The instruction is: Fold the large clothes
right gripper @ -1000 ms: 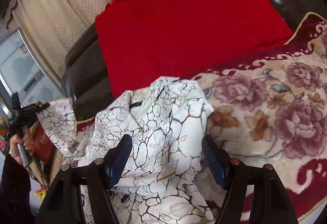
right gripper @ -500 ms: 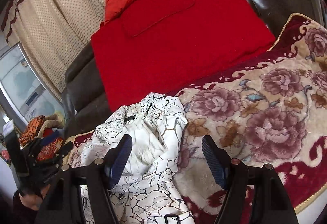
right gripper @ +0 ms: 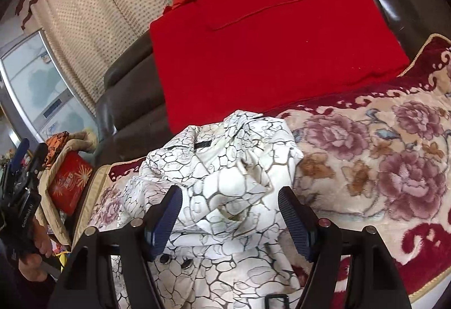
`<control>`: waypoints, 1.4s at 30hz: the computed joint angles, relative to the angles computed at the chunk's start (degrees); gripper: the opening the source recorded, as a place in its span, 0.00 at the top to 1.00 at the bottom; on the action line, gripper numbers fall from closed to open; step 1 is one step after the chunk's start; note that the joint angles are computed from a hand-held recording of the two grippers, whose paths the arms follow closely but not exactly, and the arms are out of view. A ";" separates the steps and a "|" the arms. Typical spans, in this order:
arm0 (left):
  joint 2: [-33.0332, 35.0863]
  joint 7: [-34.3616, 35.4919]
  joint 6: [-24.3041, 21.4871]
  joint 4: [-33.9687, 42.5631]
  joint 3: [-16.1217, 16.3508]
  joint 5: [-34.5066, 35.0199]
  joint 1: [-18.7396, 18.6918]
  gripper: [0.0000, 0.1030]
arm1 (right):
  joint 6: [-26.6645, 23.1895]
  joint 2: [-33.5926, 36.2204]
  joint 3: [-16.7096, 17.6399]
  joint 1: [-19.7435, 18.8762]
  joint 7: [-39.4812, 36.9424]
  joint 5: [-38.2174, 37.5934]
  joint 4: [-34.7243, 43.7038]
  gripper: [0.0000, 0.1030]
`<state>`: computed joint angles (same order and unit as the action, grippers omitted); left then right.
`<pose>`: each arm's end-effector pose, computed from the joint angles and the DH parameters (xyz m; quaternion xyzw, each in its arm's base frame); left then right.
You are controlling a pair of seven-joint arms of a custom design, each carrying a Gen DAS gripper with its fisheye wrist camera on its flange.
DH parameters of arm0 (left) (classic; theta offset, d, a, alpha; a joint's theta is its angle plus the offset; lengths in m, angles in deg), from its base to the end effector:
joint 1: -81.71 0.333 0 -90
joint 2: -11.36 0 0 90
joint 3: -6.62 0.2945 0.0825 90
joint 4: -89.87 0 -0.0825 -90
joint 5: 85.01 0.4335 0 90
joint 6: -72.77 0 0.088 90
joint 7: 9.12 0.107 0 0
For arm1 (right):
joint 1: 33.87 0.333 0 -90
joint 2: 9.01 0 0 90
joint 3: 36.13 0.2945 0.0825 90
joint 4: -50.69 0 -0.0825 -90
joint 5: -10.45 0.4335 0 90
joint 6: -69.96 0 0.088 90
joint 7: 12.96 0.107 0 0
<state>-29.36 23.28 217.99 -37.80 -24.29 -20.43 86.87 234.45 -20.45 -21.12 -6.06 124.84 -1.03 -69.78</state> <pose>0.3957 -0.2764 0.6697 -0.4592 0.5713 -0.2652 0.6264 0.4248 0.4222 0.5805 -0.6559 0.5931 -0.0896 0.4583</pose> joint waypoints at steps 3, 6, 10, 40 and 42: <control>0.21 -1.60 0.34 -0.50 -0.12 0.62 0.66 0.21 | -0.68 0.22 0.45 -0.13 0.52 -0.98 0.69 0.28; 0.45 -2.90 0.54 -1.18 0.08 1.25 0.88 0.21 | -1.28 0.53 0.46 0.09 0.58 -1.33 1.30 0.28; 1.64 -2.50 -0.16 -1.75 1.67 -0.43 0.04 0.14 | -2.82 1.87 0.25 0.69 -0.03 -1.23 2.92 0.28; 19.20 15.77 -8.47 -4.00 20.96 -55.50 -7.44 0.33 | -20.84 9.43 -3.44 3.03 -25.36 30.90 9.98 0.34; 18.45 15.46 -8.47 -4.71 20.54 -55.24 -7.53 0.33 | -16.32 8.38 -4.04 2.92 -25.22 35.80 8.38 0.23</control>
